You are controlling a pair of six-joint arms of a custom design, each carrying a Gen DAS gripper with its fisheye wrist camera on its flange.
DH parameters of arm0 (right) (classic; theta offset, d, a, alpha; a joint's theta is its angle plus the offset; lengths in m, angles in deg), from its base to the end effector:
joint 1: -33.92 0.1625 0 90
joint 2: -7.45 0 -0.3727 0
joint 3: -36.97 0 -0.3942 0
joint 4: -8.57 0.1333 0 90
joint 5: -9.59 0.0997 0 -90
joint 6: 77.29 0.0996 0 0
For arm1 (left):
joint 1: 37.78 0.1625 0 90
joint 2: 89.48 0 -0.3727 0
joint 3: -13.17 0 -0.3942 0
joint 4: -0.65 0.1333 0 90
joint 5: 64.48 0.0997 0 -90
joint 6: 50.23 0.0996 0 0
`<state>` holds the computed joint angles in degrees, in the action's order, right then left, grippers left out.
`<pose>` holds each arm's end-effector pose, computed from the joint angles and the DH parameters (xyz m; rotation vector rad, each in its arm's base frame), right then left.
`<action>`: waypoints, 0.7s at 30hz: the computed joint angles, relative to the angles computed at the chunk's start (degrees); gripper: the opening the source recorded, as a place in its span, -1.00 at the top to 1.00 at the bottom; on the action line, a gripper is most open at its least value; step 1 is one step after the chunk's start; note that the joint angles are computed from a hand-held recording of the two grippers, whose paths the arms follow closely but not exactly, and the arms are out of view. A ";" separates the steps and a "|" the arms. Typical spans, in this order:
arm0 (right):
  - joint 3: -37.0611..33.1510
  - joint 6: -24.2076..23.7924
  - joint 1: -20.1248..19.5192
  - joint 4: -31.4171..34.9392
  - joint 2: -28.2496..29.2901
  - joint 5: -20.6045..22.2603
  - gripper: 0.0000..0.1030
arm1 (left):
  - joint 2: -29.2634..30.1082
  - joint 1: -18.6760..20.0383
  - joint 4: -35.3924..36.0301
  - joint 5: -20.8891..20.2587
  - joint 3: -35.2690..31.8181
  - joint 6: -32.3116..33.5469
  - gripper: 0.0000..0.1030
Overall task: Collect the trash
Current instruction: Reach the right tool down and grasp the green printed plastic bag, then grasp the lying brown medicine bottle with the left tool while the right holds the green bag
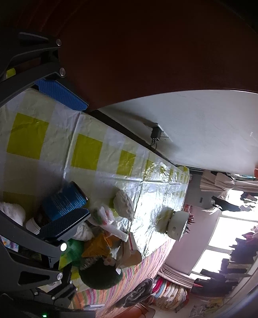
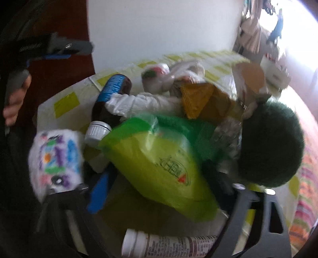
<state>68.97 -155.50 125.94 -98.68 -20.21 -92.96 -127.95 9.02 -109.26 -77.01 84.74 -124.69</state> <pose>0.1413 -0.8376 0.2332 1.7969 -2.1874 0.0600 -0.3208 -0.6784 0.1353 -0.3533 1.9382 -1.2291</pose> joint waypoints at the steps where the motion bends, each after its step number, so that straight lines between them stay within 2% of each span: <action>1: -0.33 0.27 0.00 -0.19 0.29 -0.10 -0.10 | -0.12 0.11 0.60 -0.58 -0.02 -0.52 -0.87; 2: -0.47 0.28 0.00 -0.77 0.39 0.07 0.14 | -0.14 0.23 0.40 -1.09 0.03 -0.43 -0.87; 3: -0.87 0.53 -0.07 -0.59 0.47 0.59 0.28 | -0.03 0.38 -0.48 -1.75 0.03 0.23 -0.87; 5: -3.42 2.58 -0.38 2.13 0.95 2.76 0.49 | 0.17 0.55 -2.15 -2.73 0.17 1.47 -0.87; 7: -4.69 3.98 -0.61 2.93 0.93 4.82 0.60 | 0.74 0.76 -2.89 -3.86 -0.49 2.44 -0.87; 11: -6.17 5.83 -1.46 4.79 0.13 9.17 0.65 | 1.95 1.15 -1.93 -5.41 -2.40 2.00 -0.87; 15: -2.56 5.56 -2.13 3.33 -3.21 13.11 0.65 | 3.37 1.77 -4.59 -7.94 -3.82 3.04 -0.87; 21: 0.20 5.55 -2.75 2.92 -5.71 16.02 0.65 | 6.09 2.66 -2.25 -10.28 -8.41 1.61 -0.87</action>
